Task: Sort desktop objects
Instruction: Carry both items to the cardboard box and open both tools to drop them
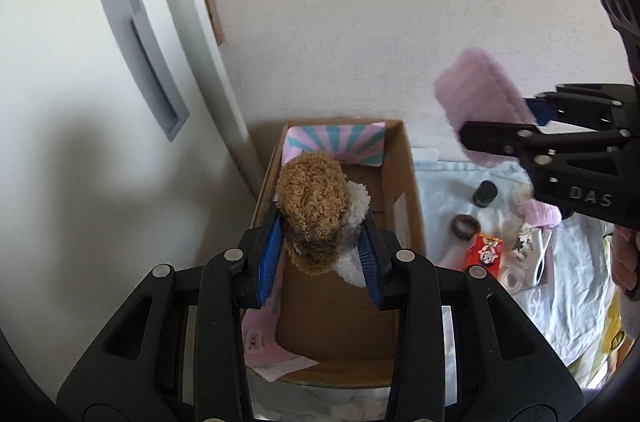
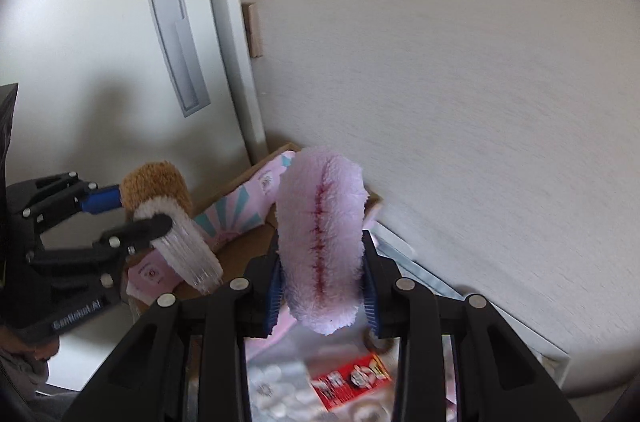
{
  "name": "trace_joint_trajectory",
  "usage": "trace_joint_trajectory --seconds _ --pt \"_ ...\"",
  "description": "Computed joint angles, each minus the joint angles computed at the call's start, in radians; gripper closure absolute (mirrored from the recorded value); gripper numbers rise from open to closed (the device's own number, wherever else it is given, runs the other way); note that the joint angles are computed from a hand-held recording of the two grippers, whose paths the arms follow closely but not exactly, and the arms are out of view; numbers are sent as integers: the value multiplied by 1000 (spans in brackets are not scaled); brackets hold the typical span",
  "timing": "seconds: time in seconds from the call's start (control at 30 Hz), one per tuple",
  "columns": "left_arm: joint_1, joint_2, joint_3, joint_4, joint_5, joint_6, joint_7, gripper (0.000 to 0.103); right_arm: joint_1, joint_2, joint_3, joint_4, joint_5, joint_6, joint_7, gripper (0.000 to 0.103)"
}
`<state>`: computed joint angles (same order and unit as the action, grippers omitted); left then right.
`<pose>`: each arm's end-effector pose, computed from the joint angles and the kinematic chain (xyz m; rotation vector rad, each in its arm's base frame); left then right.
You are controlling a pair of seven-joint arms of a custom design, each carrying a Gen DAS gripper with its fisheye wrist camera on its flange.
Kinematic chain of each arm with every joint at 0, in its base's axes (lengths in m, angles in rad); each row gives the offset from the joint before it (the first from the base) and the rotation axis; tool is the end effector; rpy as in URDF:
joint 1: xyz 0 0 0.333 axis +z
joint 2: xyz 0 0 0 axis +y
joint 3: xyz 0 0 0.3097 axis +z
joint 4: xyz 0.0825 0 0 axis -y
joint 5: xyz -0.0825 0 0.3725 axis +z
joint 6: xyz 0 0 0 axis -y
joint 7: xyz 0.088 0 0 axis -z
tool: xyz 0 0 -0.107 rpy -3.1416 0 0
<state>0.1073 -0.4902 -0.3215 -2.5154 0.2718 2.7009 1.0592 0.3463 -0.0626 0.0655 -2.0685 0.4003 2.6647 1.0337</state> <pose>0.4236 -0.1134 0.5134 -1.8396 1.7082 -0.5649 0.5263 0.2183 0.5322 -2.2154 1.0910 -0.3800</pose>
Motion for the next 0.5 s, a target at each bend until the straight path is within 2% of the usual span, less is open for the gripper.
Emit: trace_joint_trajectory --seconds 0.17,0.37,0.5 --pt "-27 49 49 -23 -46 23 61 71 -1 152 36 135 16 -83 30 72" --pt "-62 98 87 -60 -123 35 137 71 -9 298 71 243 -130 -137 149 72" --pt "-57 121 77 -72 -128 36 144 71 -25 348 89 280 -171 -166 181 72"
